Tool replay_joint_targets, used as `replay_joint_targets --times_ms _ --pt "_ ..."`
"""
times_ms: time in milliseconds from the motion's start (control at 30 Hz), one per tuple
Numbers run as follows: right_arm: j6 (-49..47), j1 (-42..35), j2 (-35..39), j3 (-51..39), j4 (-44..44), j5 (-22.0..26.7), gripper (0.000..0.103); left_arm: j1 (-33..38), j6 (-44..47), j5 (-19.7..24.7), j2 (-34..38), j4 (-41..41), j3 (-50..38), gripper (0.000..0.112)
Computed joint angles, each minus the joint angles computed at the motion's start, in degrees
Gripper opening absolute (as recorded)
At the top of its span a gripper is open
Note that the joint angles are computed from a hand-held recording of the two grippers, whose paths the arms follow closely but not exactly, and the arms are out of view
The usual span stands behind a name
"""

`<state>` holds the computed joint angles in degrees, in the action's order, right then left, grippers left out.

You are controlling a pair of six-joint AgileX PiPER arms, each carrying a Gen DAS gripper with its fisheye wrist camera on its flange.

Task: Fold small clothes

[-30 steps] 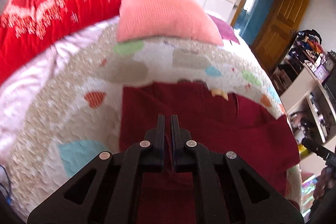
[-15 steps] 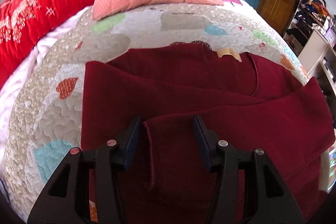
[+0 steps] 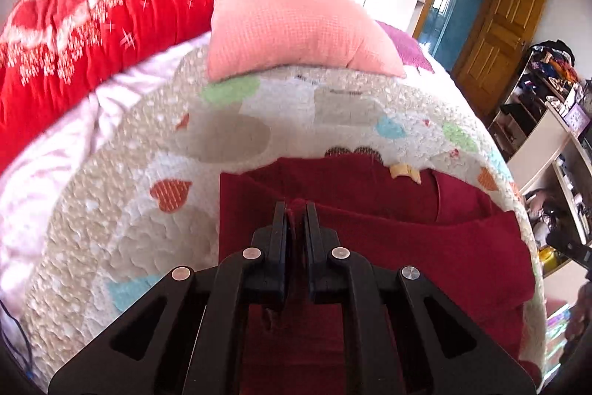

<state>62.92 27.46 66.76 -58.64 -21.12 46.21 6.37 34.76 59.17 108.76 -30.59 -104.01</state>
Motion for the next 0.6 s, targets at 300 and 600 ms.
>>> replay_joint_targets --times_ms 300,600 --pt "-9.69 -4.36 14.68 -5.01 1.98 3.07 0.046 -3.75 -1.88 -7.37 -1.3 7.58 8.73 0.007" --pt "-6.73 11.24 11.12 -5.33 -4.23 15.42 0.048 -2.38 -0.46 -8.23 -4.56 5.14 13.59 0.011"
